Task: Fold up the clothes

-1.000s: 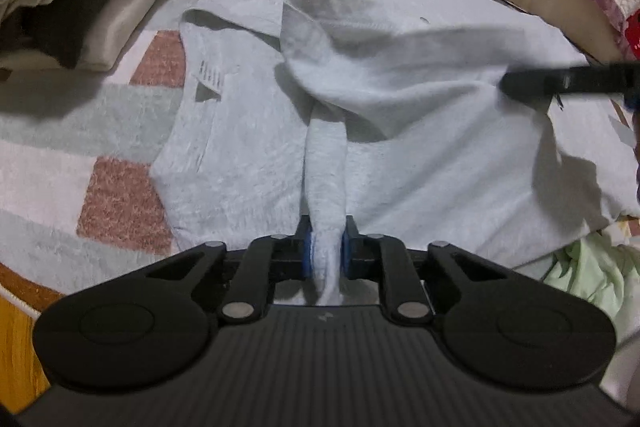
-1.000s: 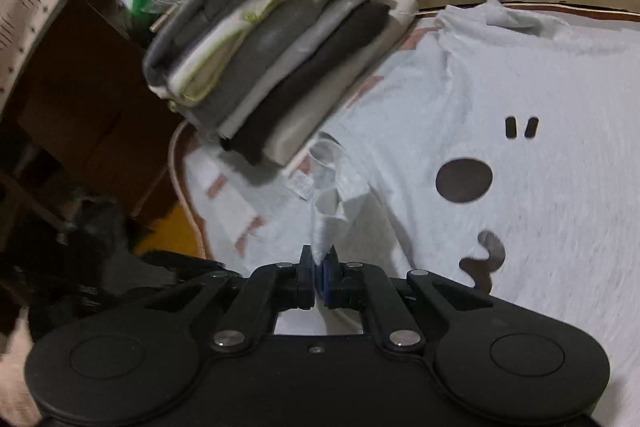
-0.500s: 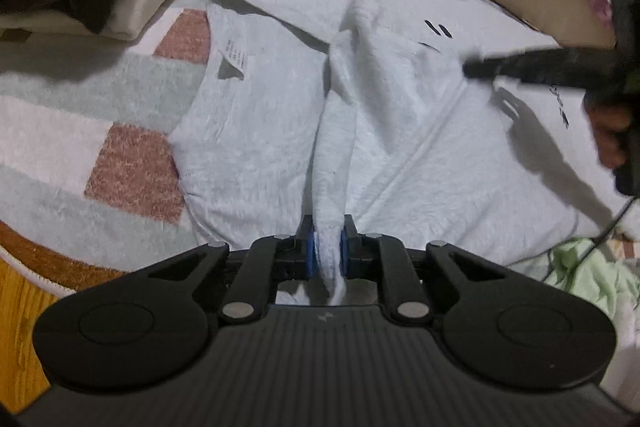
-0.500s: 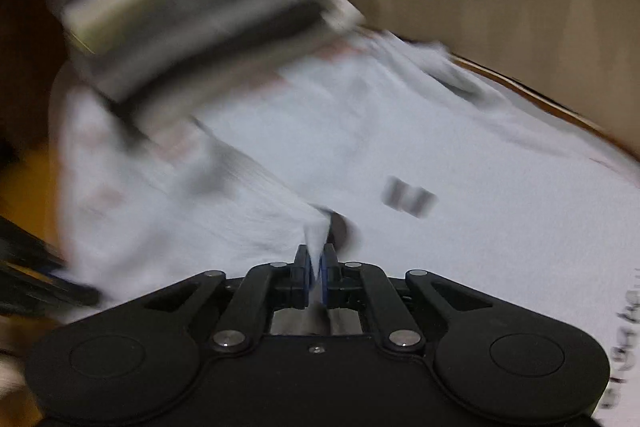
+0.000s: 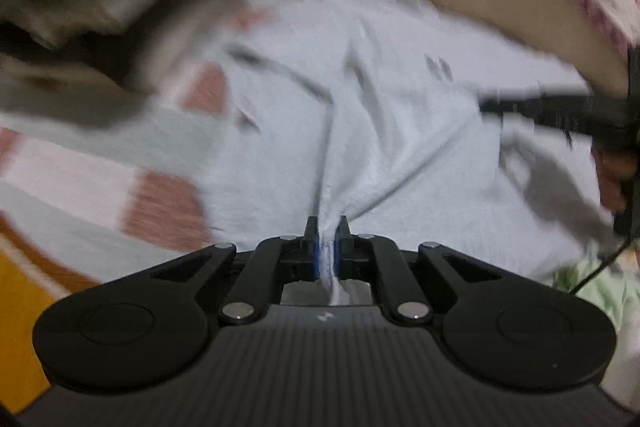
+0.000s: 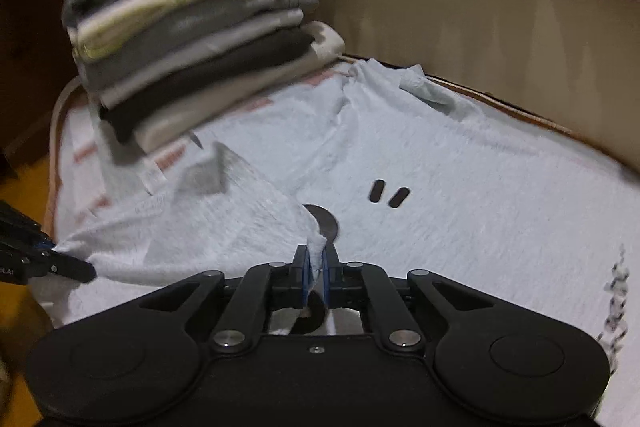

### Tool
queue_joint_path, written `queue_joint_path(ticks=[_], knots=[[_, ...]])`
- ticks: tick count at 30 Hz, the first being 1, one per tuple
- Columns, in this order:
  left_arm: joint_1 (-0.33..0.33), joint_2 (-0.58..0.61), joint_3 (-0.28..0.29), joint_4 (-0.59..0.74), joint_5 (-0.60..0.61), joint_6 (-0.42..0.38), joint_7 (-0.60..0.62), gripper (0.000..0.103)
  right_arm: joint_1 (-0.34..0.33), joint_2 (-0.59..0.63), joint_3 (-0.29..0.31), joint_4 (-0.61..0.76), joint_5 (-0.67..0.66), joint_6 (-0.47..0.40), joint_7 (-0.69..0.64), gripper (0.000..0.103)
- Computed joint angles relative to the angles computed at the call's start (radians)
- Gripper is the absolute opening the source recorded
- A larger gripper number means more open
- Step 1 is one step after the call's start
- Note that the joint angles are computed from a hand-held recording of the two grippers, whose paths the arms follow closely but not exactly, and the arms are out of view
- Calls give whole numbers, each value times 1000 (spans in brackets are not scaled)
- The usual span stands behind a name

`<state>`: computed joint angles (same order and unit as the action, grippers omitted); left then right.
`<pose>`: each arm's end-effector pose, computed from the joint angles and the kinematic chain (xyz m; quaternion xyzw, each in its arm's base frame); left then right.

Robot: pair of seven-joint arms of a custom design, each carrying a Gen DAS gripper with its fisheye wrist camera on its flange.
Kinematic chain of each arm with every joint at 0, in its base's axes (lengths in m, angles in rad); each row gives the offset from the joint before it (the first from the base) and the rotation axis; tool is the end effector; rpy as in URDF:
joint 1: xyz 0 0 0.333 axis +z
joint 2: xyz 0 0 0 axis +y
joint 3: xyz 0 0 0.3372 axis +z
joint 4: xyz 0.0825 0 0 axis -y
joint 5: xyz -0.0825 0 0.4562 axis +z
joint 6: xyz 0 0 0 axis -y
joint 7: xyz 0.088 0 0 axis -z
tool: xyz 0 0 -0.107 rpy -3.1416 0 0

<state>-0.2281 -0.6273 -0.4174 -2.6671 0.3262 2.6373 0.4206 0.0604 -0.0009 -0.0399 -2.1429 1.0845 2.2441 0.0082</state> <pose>0.3582 -0.2772 0.4572 -0.7462 0.5714 -0.2713 0.2073 0.6167 0.0381 0.4085 -0.8573 0.2955 -0.0377 0.4199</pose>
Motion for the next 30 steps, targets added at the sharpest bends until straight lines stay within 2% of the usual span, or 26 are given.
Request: queue_joint_path(ticks=[3, 5, 6, 7, 9, 11, 13, 14, 19, 21, 23, 24, 25, 26, 27, 30], knots=[[3, -44, -66, 5, 14, -70, -89, 7, 0, -17, -2, -13, 18, -35, -57, 6], [-12, 29, -62, 38, 7, -140, -81, 7, 7, -19, 0, -12, 19, -46, -79, 5], [-24, 62, -45, 48, -6, -156, -78, 7, 12, -16, 4, -7, 20, -42, -82, 5], [-35, 75, -20, 43, -22, -139, -83, 7, 18, -11, 9, -2, 16, -36, -79, 5], [-42, 71, 11, 22, -40, -96, -103, 7, 36, -12, 24, -12, 3, 25, -84, 5], [-43, 65, 17, 16, -46, -99, -118, 8, 56, -16, 37, -30, -14, 103, -85, 7], [-50, 54, 25, 5, -61, -97, -127, 8, 59, -25, 31, -45, -25, 137, -49, 7], [-47, 51, 23, 4, -62, -103, -135, 8, 60, -30, 28, -53, -31, 153, -31, 11], [-17, 29, -21, 17, -19, -196, -220, 13, 36, -49, -2, -72, -127, 250, 177, 15], [2, 10, -52, 26, 28, -245, -279, 13, 2, -73, -37, -72, -148, 200, 259, 22], [10, -16, -73, 25, 92, -262, -314, 16, -38, -92, -75, -61, -176, 137, 320, 25], [10, -25, -76, 22, 120, -250, -323, 23, -62, -101, -97, -52, -191, 100, 341, 30], [8, -23, -69, 19, 139, -214, -325, 28, -86, -106, -117, -44, -203, 64, 359, 34], [6, -14, -58, 16, 152, -166, -322, 40, -110, -117, -134, -47, -220, 35, 379, 41], [5, 5, -46, 21, 158, -128, -307, 46, -134, -127, -151, -51, -237, 8, 399, 44], [-4, 94, -7, 69, 150, -70, -213, 47, -196, -155, -186, -74, -301, -10, 424, 45]])
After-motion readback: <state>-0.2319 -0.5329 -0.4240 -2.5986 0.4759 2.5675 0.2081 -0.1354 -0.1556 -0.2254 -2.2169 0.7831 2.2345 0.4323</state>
